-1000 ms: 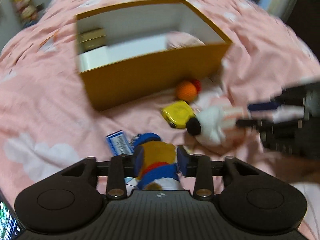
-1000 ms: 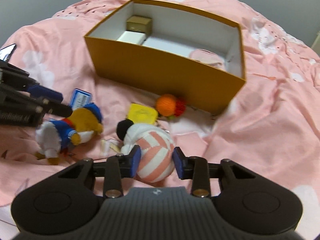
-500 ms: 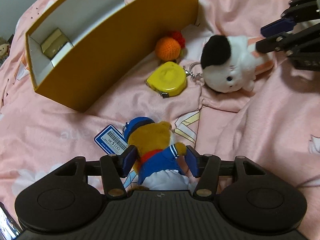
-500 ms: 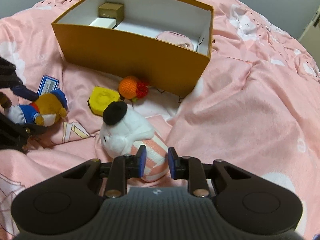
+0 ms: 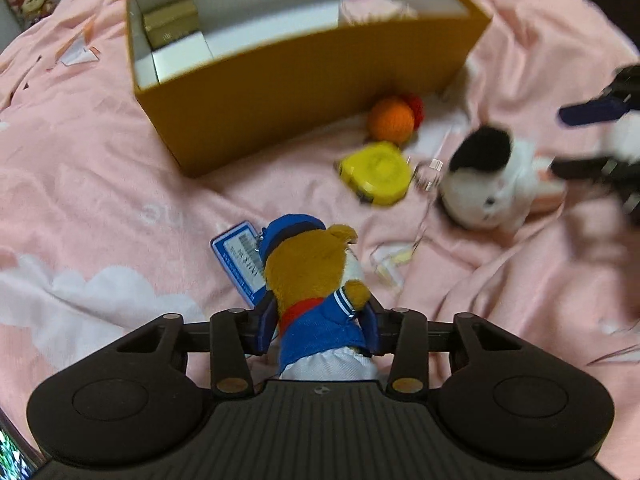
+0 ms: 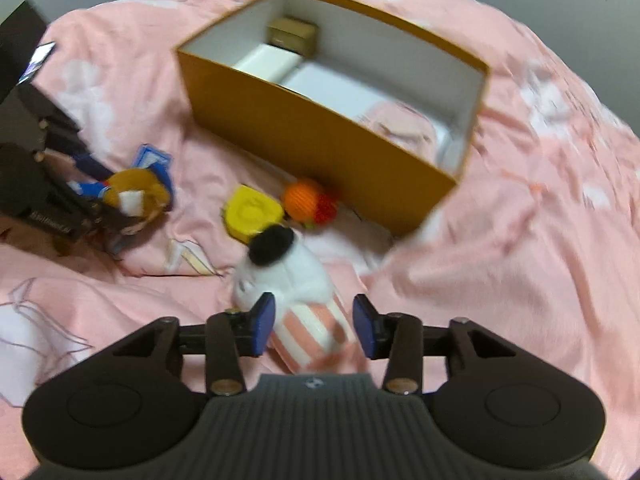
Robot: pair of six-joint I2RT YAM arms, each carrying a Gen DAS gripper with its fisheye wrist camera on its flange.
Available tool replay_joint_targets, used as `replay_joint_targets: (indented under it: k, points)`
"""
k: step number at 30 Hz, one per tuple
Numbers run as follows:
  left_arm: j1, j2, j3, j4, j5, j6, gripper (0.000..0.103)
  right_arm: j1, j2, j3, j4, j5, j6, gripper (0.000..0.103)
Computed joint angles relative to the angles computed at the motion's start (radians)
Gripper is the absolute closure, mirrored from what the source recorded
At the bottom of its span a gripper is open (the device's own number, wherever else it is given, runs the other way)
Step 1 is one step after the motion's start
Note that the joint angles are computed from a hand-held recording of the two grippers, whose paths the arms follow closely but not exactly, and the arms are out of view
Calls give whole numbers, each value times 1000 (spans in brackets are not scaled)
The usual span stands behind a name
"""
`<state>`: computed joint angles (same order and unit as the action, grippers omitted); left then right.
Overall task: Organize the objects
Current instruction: 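Grasp the sailor-duck plush with the left tool while the right tool grasps the white plush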
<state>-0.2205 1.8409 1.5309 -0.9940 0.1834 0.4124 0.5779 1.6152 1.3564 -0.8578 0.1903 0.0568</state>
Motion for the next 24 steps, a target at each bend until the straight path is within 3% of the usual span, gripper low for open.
replay_joint_targets:
  k: [5, 10, 17, 21, 24]
  points:
    - [18, -13, 14, 47, 178, -89, 55, -6, 94, 72, -16, -36, -126, 41]
    - [18, 60, 14, 116, 263, -205, 55, -12, 208, 137, -58, -55, -170, 38]
    - [6, 82, -44, 173, 161, -287, 49, -36, 255, 128, -17, -45, -169, 33]
    - [-48, 8, -114, 232, 18, -229, 43, -64, 270, 134, -7, -83, -147, 31]
    - [-82, 1, -129, 241, -12, -183, 43, -70, 276, 131, 6, -98, -131, 31]
